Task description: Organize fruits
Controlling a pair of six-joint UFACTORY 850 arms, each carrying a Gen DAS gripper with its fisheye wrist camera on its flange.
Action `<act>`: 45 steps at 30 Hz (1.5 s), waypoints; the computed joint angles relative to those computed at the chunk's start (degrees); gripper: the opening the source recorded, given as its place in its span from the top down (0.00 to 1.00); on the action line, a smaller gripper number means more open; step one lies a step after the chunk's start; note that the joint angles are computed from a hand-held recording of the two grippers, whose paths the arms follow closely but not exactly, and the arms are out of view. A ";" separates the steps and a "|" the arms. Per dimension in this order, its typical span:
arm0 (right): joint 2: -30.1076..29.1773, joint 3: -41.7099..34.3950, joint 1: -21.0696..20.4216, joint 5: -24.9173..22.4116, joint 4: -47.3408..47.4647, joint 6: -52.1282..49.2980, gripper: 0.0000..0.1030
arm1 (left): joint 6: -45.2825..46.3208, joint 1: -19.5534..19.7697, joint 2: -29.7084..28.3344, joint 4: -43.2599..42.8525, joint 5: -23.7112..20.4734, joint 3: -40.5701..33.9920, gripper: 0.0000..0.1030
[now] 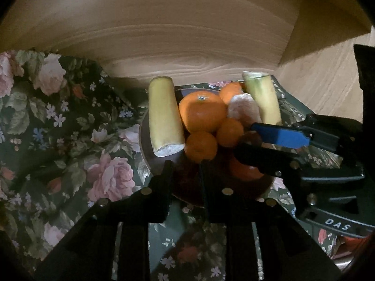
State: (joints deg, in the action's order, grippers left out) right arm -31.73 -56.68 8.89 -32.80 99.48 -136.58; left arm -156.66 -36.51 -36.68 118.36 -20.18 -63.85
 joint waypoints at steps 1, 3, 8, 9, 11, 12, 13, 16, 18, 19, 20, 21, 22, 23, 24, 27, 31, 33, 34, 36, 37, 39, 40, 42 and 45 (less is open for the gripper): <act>-0.06 -0.09 -0.03 -0.08 -0.04 0.16 0.76 | -0.48 -0.07 -0.09 0.25 -0.31 0.09 0.70; -0.10 -0.17 -0.23 -0.45 0.03 0.39 0.70 | -1.33 -0.29 -0.08 0.81 -1.15 0.47 0.68; 0.76 0.63 -1.08 -2.34 1.92 -0.84 0.63 | -1.67 -1.50 1.20 -0.35 -4.14 2.20 0.68; 1.02 0.81 -1.28 -2.72 2.20 -0.82 0.63 | -2.11 -1.86 1.72 -0.45 -5.13 2.79 0.68; 1.68 1.34 -1.90 -3.76 2.49 -0.56 0.63 | -2.57 -2.69 2.91 -0.98 -6.96 3.93 0.68; 2.32 1.88 -2.39 -4.53 2.73 -0.52 0.63 | -2.19 -3.38 3.78 -2.02 -8.37 4.62 0.68; 2.91 2.40 -2.74 -5.05 3.16 -0.79 0.63 | -1.58 -4.07 4.54 -3.11 -9.71 5.20 0.68; 5.34 4.67 -4.02 -7.08 5.47 -2.37 0.63 | 1.04 -6.83 6.96 -7.21 -14.65 6.76 0.68; 7.72 6.84 -5.21 -8.88 6.90 -3.61 0.63 | 1.87 -8.80 8.66 -9.03 -18.07 7.86 0.68; 8.67 7.83 -5.61 -9.59 7.76 -4.45 0.63 | 2.23 -9.84 9.47 -9.81 -19.91 8.36 0.68; 10.08 9.16 -6.25 -10.56 8.57 -5.38 0.63 | 2.75 -10.90 10.17 -10.73 -21.64 8.74 0.68; 11.53 10.53 -6.86 -11.53 9.54 -6.39 0.63 | 3.65 -12.41 11.04 -12.07 -24.05 9.17 0.68; 12.83 11.71 -7.44 -12.36 10.06 -6.98 0.63 | 4.21 -13.35 11.52 -12.89 -25.66 9.33 0.68; 14.38 13.16 -8.19 -13.49 10.73 -7.81 0.63 | 4.80 -14.76 12.19 -13.85 -27.61 9.59 0.68; 15.98 14.57 -9.10 -14.79 11.15 -8.44 0.63 | 5.05 -16.00 12.85 -14.35 -29.11 9.92 0.68; 20.03 18.16 -11.60 -18.24 11.99 -9.91 0.63 | 5.06 -19.37 14.84 -15.19 -33.22 10.93 0.68; 25.13 22.20 -15.56 -22.98 11.24 -10.80 0.63 | 5.90 -23.99 15.96 -17.71 -39.81 11.22 0.57; 27.40 24.17 -17.90 -26.08 10.74 -12.78 0.63 | 6.86 -26.49 16.04 -19.35 -43.83 10.97 0.55; 28.23 24.87 -18.75 -27.20 10.57 -13.08 0.63 | 7.49 -27.77 16.06 -20.22 -45.85 10.75 0.54; 30.23 26.63 -20.80 -29.76 10.19 -13.41 0.59 | 8.49 -30.22 16.44 -21.90 -49.24 10.42 0.49; 30.95 27.26 -21.58 -30.65 10.06 -13.57 0.58 | 8.77 -31.30 16.53 -22.50 -50.82 10.29 0.47; 32.19 28.50 -23.11 -32.68 9.68 -13.94 0.58 | 9.51 -33.11 16.51 -23.68 -53.38 9.98 0.46; 32.55 28.90 -23.66 -33.42 9.46 -14.04 0.58 | 10.11 -33.98 16.30 -24.31 -54.72 9.64 0.44; 33.31 29.91 -24.67 -34.93 9.37 -14.35 0.56 | 10.94 -35.48 15.83 -25.52 -57.07 9.00 0.38; 34.31 31.43 -26.07 -36.91 9.94 -14.97 0.40 | 10.59 -36.78 15.35 -26.42 -58.82 8.75 0.30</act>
State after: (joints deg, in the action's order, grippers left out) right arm 2.57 -25.25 -17.18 -69.71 109.42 -151.55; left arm -146.07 -73.29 -21.33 91.93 -79.00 -55.10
